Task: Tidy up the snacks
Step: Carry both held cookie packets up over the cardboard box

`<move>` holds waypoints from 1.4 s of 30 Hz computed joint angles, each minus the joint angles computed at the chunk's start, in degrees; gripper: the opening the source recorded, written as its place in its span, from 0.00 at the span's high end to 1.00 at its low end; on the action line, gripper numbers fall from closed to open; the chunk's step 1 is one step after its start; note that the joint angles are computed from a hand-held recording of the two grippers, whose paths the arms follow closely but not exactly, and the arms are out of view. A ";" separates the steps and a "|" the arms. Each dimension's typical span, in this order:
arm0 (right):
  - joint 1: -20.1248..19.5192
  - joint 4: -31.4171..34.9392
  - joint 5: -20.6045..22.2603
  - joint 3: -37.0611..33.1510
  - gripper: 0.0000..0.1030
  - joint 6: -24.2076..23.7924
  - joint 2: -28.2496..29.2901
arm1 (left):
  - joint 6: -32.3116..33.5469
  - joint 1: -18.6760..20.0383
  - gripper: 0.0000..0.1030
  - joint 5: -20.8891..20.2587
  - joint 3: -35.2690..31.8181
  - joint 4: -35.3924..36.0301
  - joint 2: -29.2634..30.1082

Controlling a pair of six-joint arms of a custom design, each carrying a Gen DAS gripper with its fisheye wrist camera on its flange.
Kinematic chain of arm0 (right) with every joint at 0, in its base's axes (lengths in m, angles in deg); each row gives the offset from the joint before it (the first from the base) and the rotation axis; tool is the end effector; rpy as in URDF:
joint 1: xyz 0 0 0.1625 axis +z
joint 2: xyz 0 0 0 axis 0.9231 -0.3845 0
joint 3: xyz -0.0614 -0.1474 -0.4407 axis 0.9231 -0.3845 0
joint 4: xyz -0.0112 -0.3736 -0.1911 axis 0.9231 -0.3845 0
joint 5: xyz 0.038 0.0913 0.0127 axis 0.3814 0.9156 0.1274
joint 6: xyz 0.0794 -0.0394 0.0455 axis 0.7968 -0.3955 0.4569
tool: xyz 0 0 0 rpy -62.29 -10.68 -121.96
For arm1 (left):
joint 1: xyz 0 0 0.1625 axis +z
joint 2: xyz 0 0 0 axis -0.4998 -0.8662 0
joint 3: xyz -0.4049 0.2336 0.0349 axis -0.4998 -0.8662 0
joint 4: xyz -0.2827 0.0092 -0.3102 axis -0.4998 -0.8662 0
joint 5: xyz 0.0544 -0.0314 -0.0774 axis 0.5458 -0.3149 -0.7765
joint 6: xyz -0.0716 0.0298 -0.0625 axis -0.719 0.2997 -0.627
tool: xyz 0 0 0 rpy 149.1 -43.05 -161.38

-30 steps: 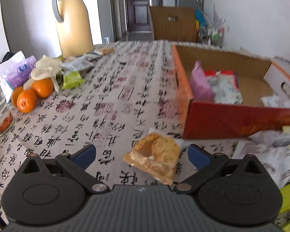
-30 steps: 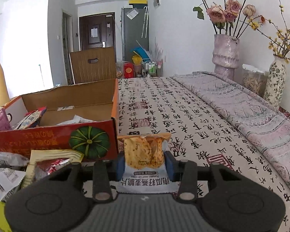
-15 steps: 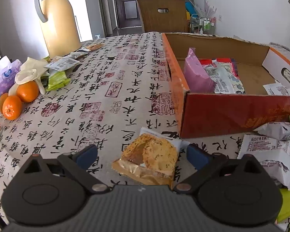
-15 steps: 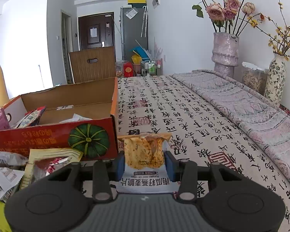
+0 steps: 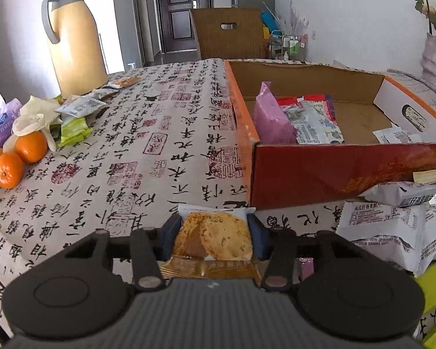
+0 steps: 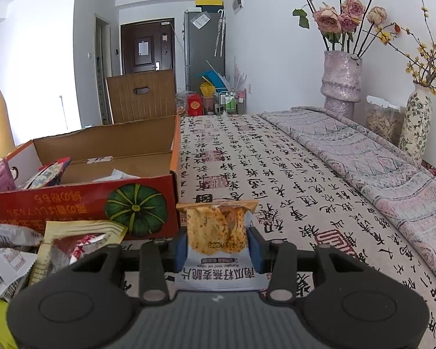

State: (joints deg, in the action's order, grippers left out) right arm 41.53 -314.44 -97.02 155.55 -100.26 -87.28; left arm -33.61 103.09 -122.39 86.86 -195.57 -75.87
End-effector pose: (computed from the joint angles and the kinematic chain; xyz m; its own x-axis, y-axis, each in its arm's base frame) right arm 0.2418 -0.4683 -0.0512 -0.7220 -0.0843 0.6867 -0.6204 0.5183 -0.5887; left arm 0.0941 -0.4186 0.3197 -0.6532 -0.1949 -0.7317 0.4555 0.6708 -0.5853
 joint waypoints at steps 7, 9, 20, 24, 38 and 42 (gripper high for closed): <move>0.15 -0.44 0.16 0.08 0.60 -0.26 0.03 | 1.23 -2.21 0.52 1.43 1.80 -4.66 -0.57; 0.21 -0.75 0.41 0.35 0.60 -0.43 -0.08 | 1.24 -2.99 0.52 1.98 2.33 -5.96 -0.94; 1.45 -2.99 2.31 2.12 0.60 -1.46 -1.24 | 4.20 -8.42 0.52 3.38 3.51 -12.18 -2.85; 2.32 -3.79 3.75 2.27 0.60 -1.93 -1.63 | 5.24 -10.32 0.52 2.51 2.93 -13.83 -2.71; 5.24 1.65 9.25 -3.81 0.59 -2.50 -1.40 | 7.03 -14.81 0.52 -3.17 -2.17 -16.36 2.64; 5.88 4.33 10.69 -6.72 0.60 -3.00 -0.68 | 6.16 -14.67 0.52 -4.61 -4.30 -15.52 4.91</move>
State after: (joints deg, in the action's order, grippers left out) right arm 47.41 -310.11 -86.34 148.83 -103.26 -87.97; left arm -27.45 88.42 -126.99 82.56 -211.08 -70.97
